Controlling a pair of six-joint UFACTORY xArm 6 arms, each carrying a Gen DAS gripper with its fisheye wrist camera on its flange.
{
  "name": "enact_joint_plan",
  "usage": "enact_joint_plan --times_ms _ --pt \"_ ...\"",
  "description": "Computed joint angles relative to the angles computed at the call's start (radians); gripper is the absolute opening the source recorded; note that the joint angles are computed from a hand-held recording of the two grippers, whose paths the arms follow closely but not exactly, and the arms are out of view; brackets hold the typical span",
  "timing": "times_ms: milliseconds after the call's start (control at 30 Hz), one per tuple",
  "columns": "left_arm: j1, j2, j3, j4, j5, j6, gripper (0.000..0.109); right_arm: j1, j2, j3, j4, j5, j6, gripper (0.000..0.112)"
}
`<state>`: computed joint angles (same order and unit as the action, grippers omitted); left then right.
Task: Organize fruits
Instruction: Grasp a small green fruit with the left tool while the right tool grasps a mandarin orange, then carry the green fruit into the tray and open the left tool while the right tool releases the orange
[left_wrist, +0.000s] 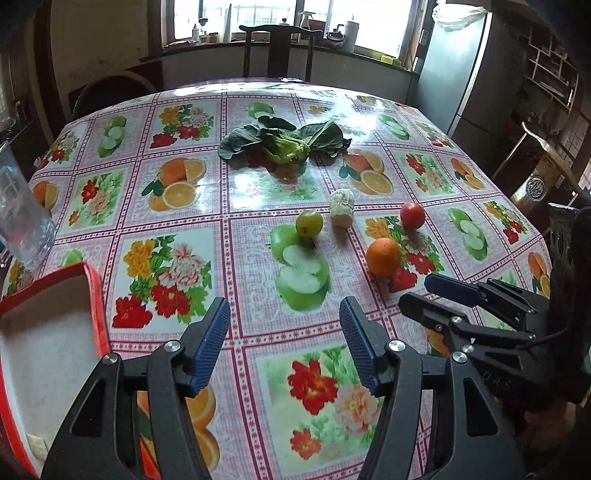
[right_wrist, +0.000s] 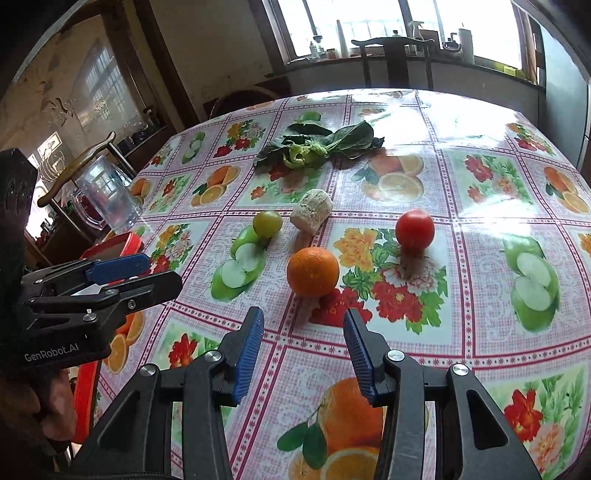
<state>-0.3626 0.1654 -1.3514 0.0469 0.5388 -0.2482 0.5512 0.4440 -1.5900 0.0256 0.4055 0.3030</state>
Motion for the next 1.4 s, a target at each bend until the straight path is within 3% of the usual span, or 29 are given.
enact_joint_plan --times_ms 200,300,567,667,767,967,1400 --pt "0.008 0.148 -0.175 -0.023 0.058 0.050 0.061 -0.016 0.107 -0.151 -0.026 0.053 0.003 0.045" --pt "0.015 0.226 -0.272 -0.062 0.099 0.078 0.061 -0.024 0.135 -0.184 0.077 0.056 -0.085 0.036" --pt "0.008 0.383 -0.471 -0.046 0.158 0.083 0.059 -0.018 0.029 -0.024 0.127 -0.031 -0.097 0.033" --pt "0.000 0.407 -0.503 -0.003 0.158 0.064 0.047 -0.008 -0.011 0.032 0.156 -0.050 -0.111 0.033" --pt "-0.004 0.409 -0.511 -0.051 0.165 0.109 0.021 0.001 -0.044 0.074 0.159 -0.070 -0.107 0.033" --pt "-0.007 0.292 -0.347 -0.037 0.118 0.084 0.021 0.016 -0.119 0.159 0.144 -0.109 -0.087 0.033" --pt "0.015 -0.127 0.173 -0.216 -0.095 0.123 0.021 0.087 -0.199 0.234 0.135 -0.127 -0.058 0.033"
